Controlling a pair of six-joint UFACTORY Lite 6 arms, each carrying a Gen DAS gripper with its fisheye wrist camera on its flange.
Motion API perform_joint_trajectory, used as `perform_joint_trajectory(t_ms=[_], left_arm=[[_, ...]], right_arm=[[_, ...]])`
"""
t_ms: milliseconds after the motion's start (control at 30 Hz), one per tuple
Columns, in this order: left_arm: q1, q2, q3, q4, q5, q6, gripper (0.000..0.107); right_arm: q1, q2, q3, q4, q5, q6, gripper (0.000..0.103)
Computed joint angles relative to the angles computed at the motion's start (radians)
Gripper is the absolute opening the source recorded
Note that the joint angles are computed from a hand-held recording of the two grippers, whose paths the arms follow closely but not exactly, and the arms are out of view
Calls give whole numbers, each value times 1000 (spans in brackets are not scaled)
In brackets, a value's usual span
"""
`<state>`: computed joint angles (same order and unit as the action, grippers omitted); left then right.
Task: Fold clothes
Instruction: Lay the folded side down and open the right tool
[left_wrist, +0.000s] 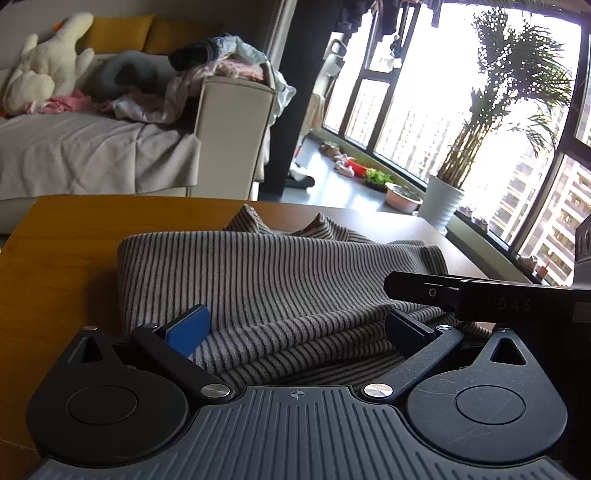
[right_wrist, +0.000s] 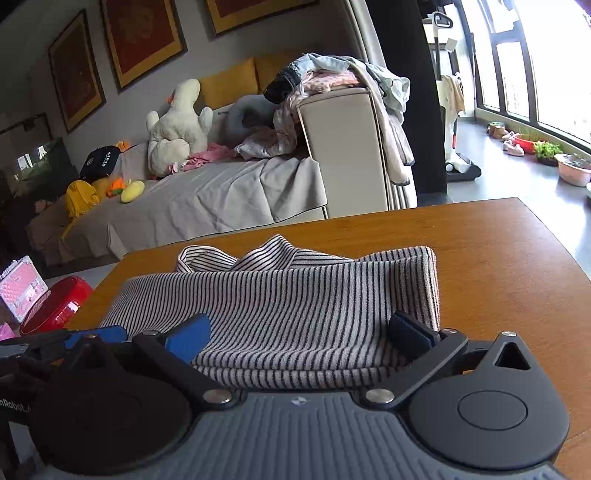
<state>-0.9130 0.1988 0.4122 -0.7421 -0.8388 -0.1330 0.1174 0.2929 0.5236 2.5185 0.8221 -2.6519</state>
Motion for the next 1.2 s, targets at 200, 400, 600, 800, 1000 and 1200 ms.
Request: perform_joint_trajectory(t_ms=[200,400,600,800,1000,1200], left_arm=[[-103,22,33,-118,1,55,103],[-136,31,40,-118,-5,43,103],[-116,22,16,-62,-21,-16,103],[-104,-5,-8,-31,-22,-51,103],[-100,-122,-49,-81,-35,9,103],[33,-14,16,50,17,-42,103]], right_arm=[[-103,-66,-98,-104,49,13,103],[-129,-137,-171,-108,31,-25,103],[-58,-159,-178,-1,-25,-98,103],[-62,-158,-187,6,-12,-110,103],[-63,-155,-190,16,-4,-121,103],[-70,-157,-194,6,1,-114,103]])
